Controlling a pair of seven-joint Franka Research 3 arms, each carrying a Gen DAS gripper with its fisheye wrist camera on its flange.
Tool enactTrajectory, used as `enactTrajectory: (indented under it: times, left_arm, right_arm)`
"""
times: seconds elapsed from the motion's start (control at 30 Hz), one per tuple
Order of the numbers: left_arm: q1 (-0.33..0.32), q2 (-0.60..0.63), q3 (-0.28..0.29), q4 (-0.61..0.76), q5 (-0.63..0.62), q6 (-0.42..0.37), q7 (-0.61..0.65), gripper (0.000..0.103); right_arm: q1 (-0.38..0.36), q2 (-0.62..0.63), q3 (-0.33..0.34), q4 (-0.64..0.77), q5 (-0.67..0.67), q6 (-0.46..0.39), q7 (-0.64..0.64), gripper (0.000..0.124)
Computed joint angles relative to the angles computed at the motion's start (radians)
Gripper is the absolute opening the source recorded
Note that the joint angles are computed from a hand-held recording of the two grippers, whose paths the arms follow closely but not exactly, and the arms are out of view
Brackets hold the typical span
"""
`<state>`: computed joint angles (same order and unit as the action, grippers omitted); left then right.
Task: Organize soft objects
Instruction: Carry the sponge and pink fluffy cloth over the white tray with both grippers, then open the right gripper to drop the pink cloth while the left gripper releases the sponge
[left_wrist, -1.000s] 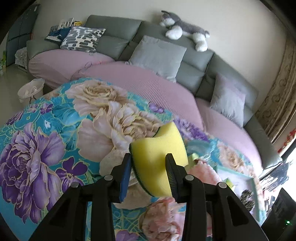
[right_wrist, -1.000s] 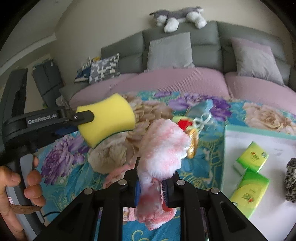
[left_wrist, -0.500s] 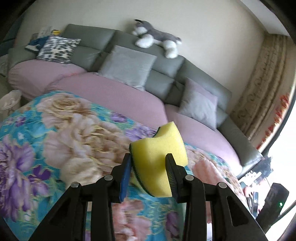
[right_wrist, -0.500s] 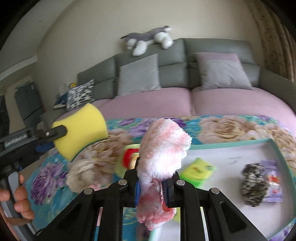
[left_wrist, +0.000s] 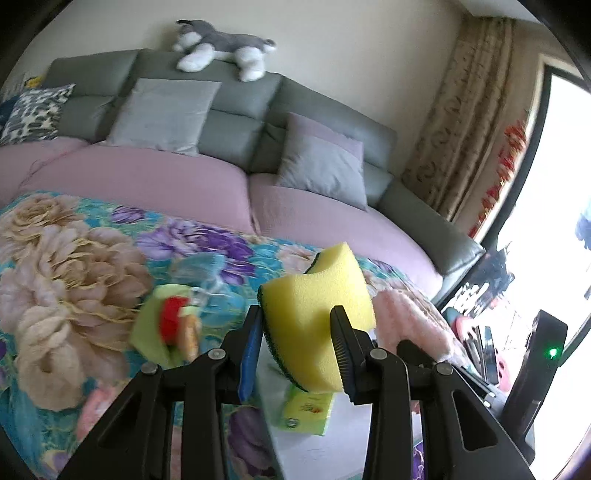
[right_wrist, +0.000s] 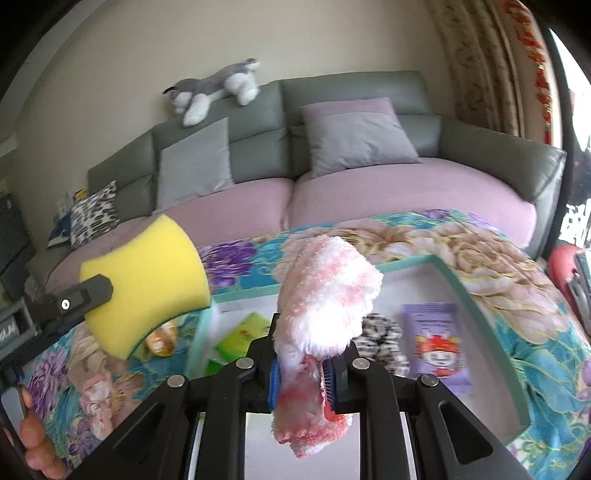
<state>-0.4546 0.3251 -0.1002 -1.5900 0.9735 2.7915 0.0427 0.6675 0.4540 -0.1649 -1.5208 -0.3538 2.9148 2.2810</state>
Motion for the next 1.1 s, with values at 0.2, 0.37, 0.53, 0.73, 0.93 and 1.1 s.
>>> enactTrajectory:
  times: [0.2, 0.37, 0.53, 0.73, 0.93, 1.1]
  left_arm:
    - [-0.026, 0.104, -0.012, 0.122, -0.079, -0.020, 0.118, 0.039]
    - [-0.049, 0.160, -0.010, 0.188, -0.159, -0.040, 0.203, 0.039]
    - [-0.068, 0.216, -0.011, 0.251, -0.240, -0.066, 0.289, 0.039]
    - [-0.091, 0.255, -0.002, 0.302, -0.299, -0.103, 0.358, 0.039]
    - [-0.103, 0.272, 0.004, 0.324, -0.332, -0.126, 0.393, 0.039]
    - [-0.103, 0.274, 0.003, 0.327, -0.351, -0.135, 0.411, 0.042]
  right_arm:
    - [0.045, -0.047, -0.108, -0.066, -0.111, 0.009, 0.155, 0.020]
    - [0.031, -0.087, -0.130, -0.114, -0.217, -0.015, 0.288, 0.020]
    - [-0.054, -0.092, -0.041, -0.126, -0.202, -0.037, 0.277, 0.020]
    - [-0.095, -0.065, 0.025, -0.097, -0.153, -0.072, 0.177, 0.020]
    - [-0.105, -0.044, 0.048, -0.074, -0.088, -0.106, 0.099, 0.023]
    - [-0.111, -0.033, 0.059, -0.059, -0.044, -0.147, 0.062, 0.027]
